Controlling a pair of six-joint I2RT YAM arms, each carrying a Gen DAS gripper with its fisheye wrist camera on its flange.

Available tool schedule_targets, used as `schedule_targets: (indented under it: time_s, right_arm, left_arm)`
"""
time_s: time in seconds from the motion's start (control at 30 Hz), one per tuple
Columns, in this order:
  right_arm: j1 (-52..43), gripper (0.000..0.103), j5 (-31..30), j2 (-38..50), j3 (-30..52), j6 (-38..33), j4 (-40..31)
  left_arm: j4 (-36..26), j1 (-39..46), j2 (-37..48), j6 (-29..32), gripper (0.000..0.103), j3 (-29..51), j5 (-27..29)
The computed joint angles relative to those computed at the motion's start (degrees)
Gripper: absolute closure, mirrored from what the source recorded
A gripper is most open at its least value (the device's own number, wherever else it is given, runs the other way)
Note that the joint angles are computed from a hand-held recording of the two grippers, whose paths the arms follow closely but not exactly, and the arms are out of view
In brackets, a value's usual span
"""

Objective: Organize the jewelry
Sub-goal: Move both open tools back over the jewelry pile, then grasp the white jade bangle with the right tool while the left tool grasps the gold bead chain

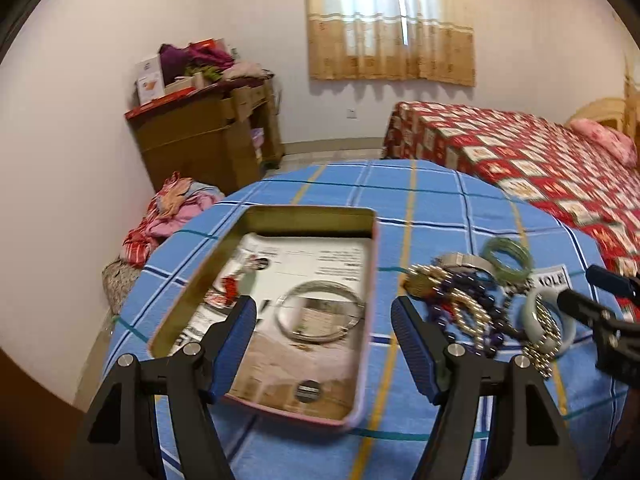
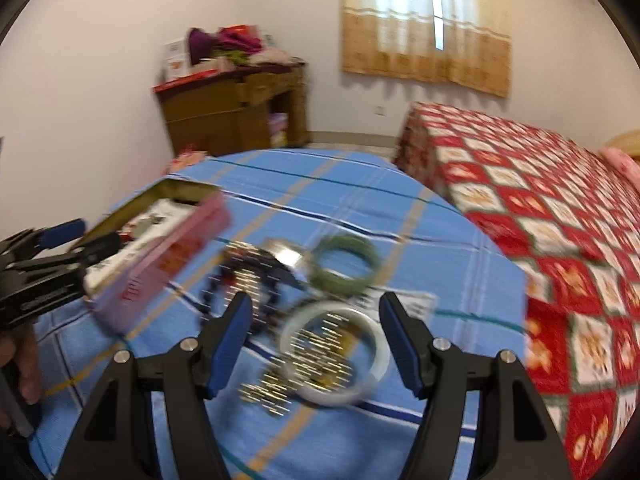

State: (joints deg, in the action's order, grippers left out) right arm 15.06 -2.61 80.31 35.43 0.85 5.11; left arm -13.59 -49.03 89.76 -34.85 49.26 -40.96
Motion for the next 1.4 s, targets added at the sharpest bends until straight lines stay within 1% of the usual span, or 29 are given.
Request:
schedule_targets:
  time_s: [0.1, 0.17, 0.2, 0.23, 0.43, 0.57, 0.67, 0.7, 0.8, 0.87, 0.9, 1.03, 1.13, 1.2, 1.27, 1.3, 1.33, 1.4]
  right_arm:
    - [-2.7, 0.034, 0.4, 2.6, 0.9, 0.1, -0.1]
    - [-3.5, 0.035, 0.7, 2.8, 0.7, -0.1, 0.0]
    - [-3.8, 0.038, 0.6, 3.1, 0.7, -0.1, 0.3]
    - [-3.9, 0.043, 0.5, 3.2, 0.7, -0.3, 0.2]
    - [-4.7, 0.061, -1.8, 4.9, 1.1, -1.5, -0.3]
    - [-4.9, 0.064, -2.6, 6.6, 1.4, -1.8, 0.0]
    - [-4.6, 0.071, -2.8, 7.8, 1.9, -2.3, 0.0]
    - [-4.7, 0.076, -3.4, 8.0, 2.1, -2.6, -0.4]
    - [-5.4, 0.078, -5.3, 9.2, 3.1, -3.1, -1.5]
    - [-5.5, 0.085, -5.8, 9.2, 2.9, -3.5, -1.5]
    - [-5.7, 0.087, -6.4, 9.1, 2.8, -3.7, -1.4]
    - [-5.5, 0.088, -6.8, 8.7, 2.5, -4.5, -1.5]
    - [-4.3, 0.087, -5.0, 8.8, 3.1, -4.9, -2.3]
    - [-3.5, 0.083, -3.9, 9.2, 3.7, -5.4, -3.0]
    - [-2.2, 0.083, -1.7, 9.4, 4.1, -6.6, -3.3]
    - [-2.2, 0.083, -1.8, 9.6, 4.2, -6.7, -3.3]
    - [-2.8, 0.088, -2.7, 9.5, 4.1, -6.5, -3.1]
    - [-5.0, 0.089, -6.8, 8.6, 3.2, -5.0, -2.3]
  left_arm:
    - [-0.3, -1.2, 2.2, 0.6, 0.033, 1.9, 0.6]
    - [-0.4, -2.1, 3.9, 0.9, 0.033, 3.1, 0.5]
    - [-0.2, -2.3, 4.6, 1.1, 0.033, 3.6, 0.8]
    - [-0.2, -2.4, 5.2, 1.3, 0.033, 4.0, 1.3]
    - [0.6, -3.3, 8.1, 2.5, 0.033, 6.1, 2.6]
    - [1.2, -3.9, 9.7, 3.0, 0.033, 7.1, 2.8]
    - [1.3, -3.7, 11.3, 3.1, 0.033, 8.1, 3.6]
    - [1.4, -3.7, 11.5, 3.2, 0.033, 8.4, 3.8]
    - [2.9, -4.2, 10.7, 3.7, 0.033, 7.8, 4.8]
    - [3.6, -5.0, 10.4, 4.6, 0.033, 7.7, 4.6]
    - [3.6, -5.4, 10.7, 4.9, 0.033, 7.9, 4.5]
    - [2.6, -5.4, 11.8, 4.6, 0.033, 8.9, 4.8]
    - [2.1, -4.9, 11.9, 3.9, 0.033, 8.9, 5.6]
    - [2.2, -4.8, 11.8, 3.7, 0.033, 8.7, 6.0]
    - [2.3, -4.9, 11.7, 3.7, 0.033, 8.5, 6.0]
    - [2.6, -4.9, 11.4, 3.7, 0.033, 8.2, 6.0]
    - [2.8, -4.9, 11.0, 3.8, 0.033, 7.8, 6.1]
    - [3.0, -4.9, 10.4, 3.7, 0.033, 7.2, 6.0]
